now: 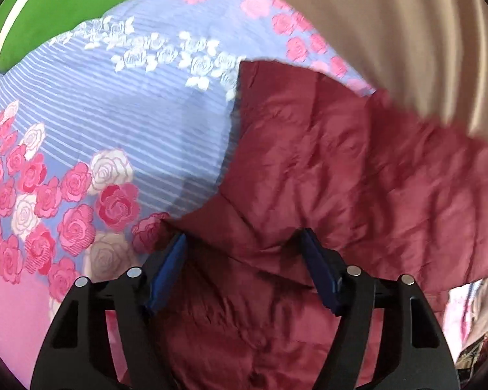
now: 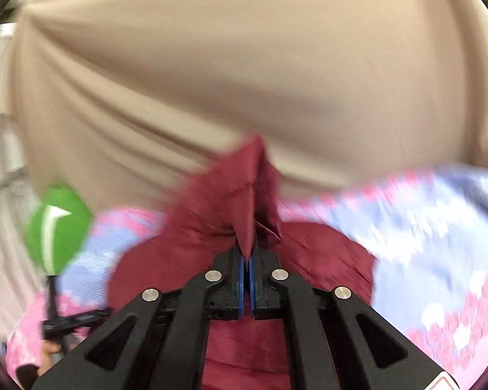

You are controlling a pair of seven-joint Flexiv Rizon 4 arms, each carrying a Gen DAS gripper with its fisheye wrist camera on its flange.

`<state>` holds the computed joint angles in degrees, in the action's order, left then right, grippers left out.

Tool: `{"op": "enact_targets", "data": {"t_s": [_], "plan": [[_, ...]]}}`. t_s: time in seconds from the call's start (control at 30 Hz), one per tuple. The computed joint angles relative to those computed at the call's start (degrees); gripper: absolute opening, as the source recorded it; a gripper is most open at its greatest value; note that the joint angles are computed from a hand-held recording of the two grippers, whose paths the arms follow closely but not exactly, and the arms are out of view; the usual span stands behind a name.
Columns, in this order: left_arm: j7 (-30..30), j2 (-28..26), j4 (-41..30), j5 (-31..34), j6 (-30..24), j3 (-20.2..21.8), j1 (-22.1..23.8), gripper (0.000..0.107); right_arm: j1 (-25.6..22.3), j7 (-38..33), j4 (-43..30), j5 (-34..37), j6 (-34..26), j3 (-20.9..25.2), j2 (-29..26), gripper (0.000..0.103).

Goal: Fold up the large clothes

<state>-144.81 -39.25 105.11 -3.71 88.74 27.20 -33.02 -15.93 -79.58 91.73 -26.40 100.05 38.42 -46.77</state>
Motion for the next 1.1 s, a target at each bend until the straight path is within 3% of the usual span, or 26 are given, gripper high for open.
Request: {"op": "enact_targets", "data": {"t_s": [0.07, 0.13, 0.17, 0.33, 0.4, 0.47, 0.53, 0.6, 0.63, 0.7, 0.8, 0.83, 0.9, 0.97, 1.03, 1.1], "plan": [[-1.37, -1.99, -2.07, 1.03, -2.70, 4.69, -3.77, 0.061, 5.21, 9.50, -5.25, -4.53, -10.37, -8.62, -3.01, 0.002], [-2.51, -2.39, -3.04, 2.65, -4.38, 6.12, -4.92, 0.058, 9.28, 7.89, -7.72, -0.31, -15.26, -13.81, -4.77, 0.002], [-3.19, -2.34, -3.15, 3.28, -4.36, 5.98, -4.74, 0.057, 9.69, 4.11, -7.93, 4.38, -14.60, -13.60, -5.09, 0.002], [-6.30, -2.28, -2.62, 6.54, -3.59, 7.45, -5.21, 0.042, 4.81, -2.03, -7.66, 9.07, -11.76, -6.04, -6.60, 0.002], [-8.11, -3.01, -3.02, 8.19, -4.77, 10.52, -8.26, 0.038, 6.44, -3.18, -8.40, 10.19, -15.32, -8.57, -6.25, 0.003], [-9.43, -3.48, -3.52, 9.72, -5.35, 11.88, -9.36, 0.037, 9.70, -12.37, -9.92, 24.05, -18.25, -11.41, -4.31, 0.003], [-10.96, -3.24, -2.88, 10.97, -4.24, 12.02, -9.28, 0.036, 14.89, -11.83, -6.24, 29.71, -13.72, -18.88, 0.00, 0.012], [-12.91, -3.13, -1.73, 11.29, -2.78, 12.71, -9.91, 0.031, 19.35, -1.08, 0.55, 22.09, -4.19, -26.40, 3.12, 0.018], [-13.79, -3.17, -1.14, 11.26, -2.30, 13.35, -10.70, 0.028, 20.17, 0.92, 3.36, 19.50, -0.25, -27.40, 4.80, 0.018], [-15.24, -3.18, 0.16, 10.73, -1.01, 14.31, -11.80, 0.023, 18.64, -0.49, 4.05, 17.39, 0.70, -23.79, 5.62, 0.018], [-15.67, -3.16, 2.08, 8.88, 1.37, 14.78, -12.41, 0.019, 14.82, -16.71, 1.07, 22.26, -8.19, -9.85, 5.61, 0.018], [-15.60, -3.21, 2.64, 8.09, 2.04, 14.98, -12.75, 0.018, 12.70, -18.88, 0.29, 20.59, -10.54, -5.18, 4.28, 0.018], [-14.92, -3.40, 3.29, 6.69, 2.77, 15.34, -13.47, 0.018, 10.58, -14.91, 0.05, 9.24, -12.65, 0.55, 0.74, 0.018], [-13.66, -3.44, 3.83, 5.46, 3.45, 15.25, -13.31, 0.018, 13.77, -10.62, -1.21, 0.39, -13.73, 0.16, -1.78, 0.017], [-12.57, -3.66, 4.14, 4.09, 3.77, 15.36, -13.59, 0.018, 17.89, -12.58, -4.96, 1.97, -17.57, 0.11, -4.00, 0.009], [-11.17, -3.98, 3.77, 2.65, 3.53, 15.26, -13.47, 0.018, 22.06, -12.44, -9.01, 2.52, -20.11, -1.49, -6.11, 0.009]]}}
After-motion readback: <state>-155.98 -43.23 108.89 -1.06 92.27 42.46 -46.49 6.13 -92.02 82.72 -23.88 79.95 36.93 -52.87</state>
